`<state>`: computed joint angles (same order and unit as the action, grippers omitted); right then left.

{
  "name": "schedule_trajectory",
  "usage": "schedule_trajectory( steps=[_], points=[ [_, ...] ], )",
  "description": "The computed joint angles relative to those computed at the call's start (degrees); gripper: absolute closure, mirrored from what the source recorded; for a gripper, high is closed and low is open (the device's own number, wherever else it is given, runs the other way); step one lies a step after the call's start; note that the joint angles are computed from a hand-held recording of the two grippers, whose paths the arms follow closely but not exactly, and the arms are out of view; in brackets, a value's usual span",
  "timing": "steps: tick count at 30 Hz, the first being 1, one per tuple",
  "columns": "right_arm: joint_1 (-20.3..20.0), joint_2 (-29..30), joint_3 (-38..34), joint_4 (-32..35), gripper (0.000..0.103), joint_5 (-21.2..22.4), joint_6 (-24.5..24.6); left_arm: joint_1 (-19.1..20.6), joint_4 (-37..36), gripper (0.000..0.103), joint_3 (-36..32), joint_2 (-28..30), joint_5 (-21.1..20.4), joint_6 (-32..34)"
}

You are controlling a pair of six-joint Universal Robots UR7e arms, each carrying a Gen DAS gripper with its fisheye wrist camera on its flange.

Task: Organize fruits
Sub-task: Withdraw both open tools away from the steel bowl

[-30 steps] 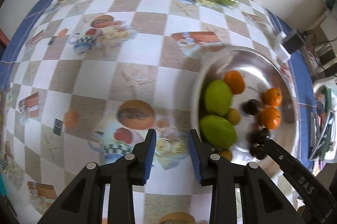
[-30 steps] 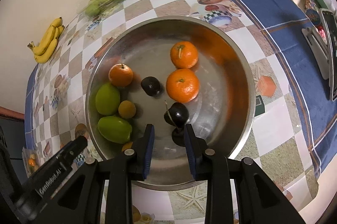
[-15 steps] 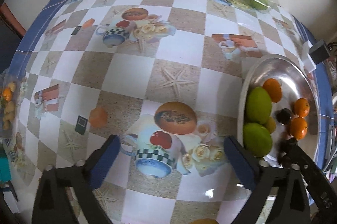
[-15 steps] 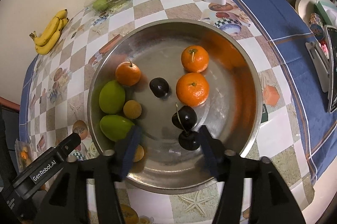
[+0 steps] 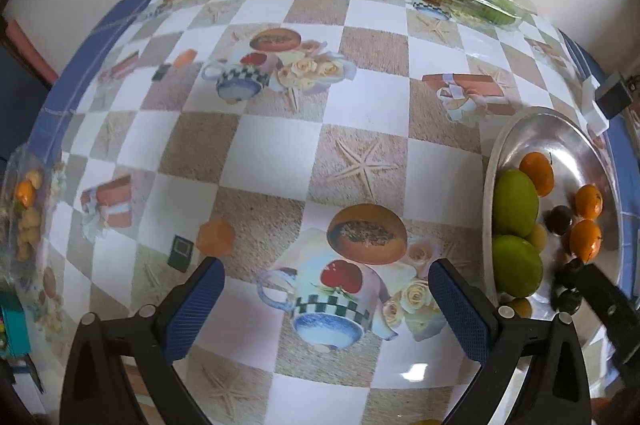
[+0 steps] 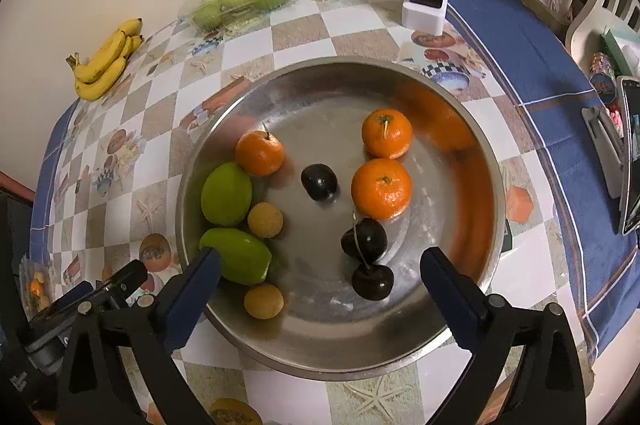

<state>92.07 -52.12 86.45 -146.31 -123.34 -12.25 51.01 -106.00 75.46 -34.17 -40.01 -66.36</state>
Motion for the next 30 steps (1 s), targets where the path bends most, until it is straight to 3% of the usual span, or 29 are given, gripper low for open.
schedule_trajectory(
  steps=[9,15,21,26,30],
  points=[
    [0.21,-1.14,2.62,-2.74,0.003,2.31,-1.2,-1.06,-4.62,0.0,4.52,-2.32,1.61,3.64],
    [0.74,-2.76,5.72,-4.01,0.003,2.19,-2.58,-2.88,1.27,0.0,5.33,-3.17,3.56,0.77],
    [1.03,-5.2,9.03,-4.45,0.003,2.17,-2.69,-5.09,8.36,0.0,6.5,-4.58,6.42,-6.52],
    [1.29,-7.18,11.75,-5.95,0.003,2.42,-3.36,-6.26,11.87,0.0,7.44,-5.93,7.13,-11.61],
    [1.59,-8.5,13.53,-7.57,0.003,2.58,-3.99,-6.98,10.94,0.0,8.39,-6.69,7.24,-11.64]
  ],
)
